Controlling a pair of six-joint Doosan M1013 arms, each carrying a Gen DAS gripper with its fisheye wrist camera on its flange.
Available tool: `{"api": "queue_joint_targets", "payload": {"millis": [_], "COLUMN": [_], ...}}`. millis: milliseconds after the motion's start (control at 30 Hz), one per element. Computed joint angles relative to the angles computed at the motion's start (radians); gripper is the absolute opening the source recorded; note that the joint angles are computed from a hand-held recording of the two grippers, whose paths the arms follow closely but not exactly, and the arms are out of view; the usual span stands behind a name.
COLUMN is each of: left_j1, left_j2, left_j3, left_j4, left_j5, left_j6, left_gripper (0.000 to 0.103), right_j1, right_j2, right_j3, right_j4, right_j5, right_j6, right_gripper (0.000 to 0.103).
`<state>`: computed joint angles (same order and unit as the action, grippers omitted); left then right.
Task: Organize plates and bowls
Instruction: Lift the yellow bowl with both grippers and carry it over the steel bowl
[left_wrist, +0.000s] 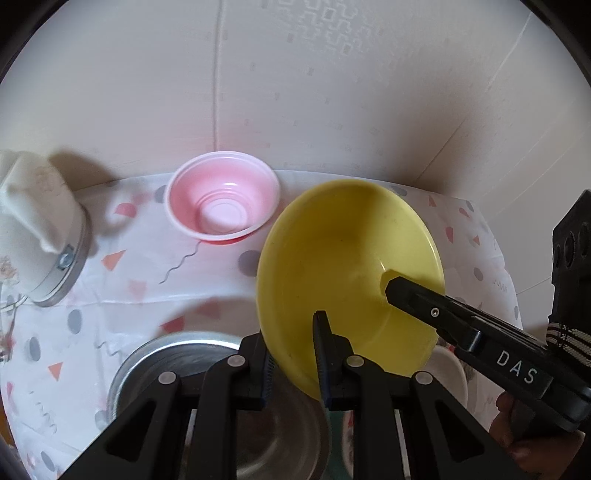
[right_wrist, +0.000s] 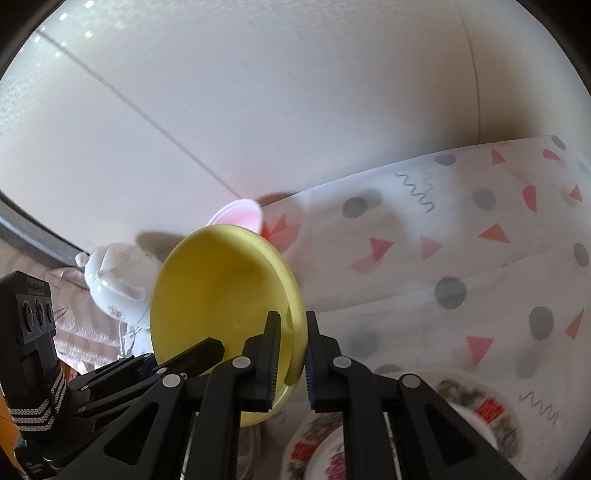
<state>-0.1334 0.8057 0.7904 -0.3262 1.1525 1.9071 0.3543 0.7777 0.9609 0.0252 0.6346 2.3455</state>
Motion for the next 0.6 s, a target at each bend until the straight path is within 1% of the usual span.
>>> {"api": "queue_joint_targets", "payload": {"millis": [133, 300, 467, 600], "left_j1": [0.017, 0.046, 0.072, 0.084], "left_j2": [-0.021, -0.040, -0.055, -0.065], "left_j3": [0.040, 0.077, 0.112, 0.142], "left_j4": [-0.011, -0.036, -0.034, -0.015], "left_j5": [-0.019, -0.015, -0.004, -0.003], "left_j6": [0.018, 0.039, 0.054, 0.057], "left_gripper": [0.019, 0.020, 0.020, 0.020], "right_j1": [0.019, 0.040, 0.060, 0.074], "right_j2": [0.005, 0.014, 0.031, 0.057], "right_j3": [-0.013, -0.029, -0.054, -0.091], "right_j4": [-0.012, 0.003, 0.029, 0.051], "right_j5": [0.013, 0.034, 0.067, 0.116], "right_j6": [0.012, 0.006, -0.030, -0.058], "right_gripper": [0.012, 0.012, 0.012, 0.012]}}
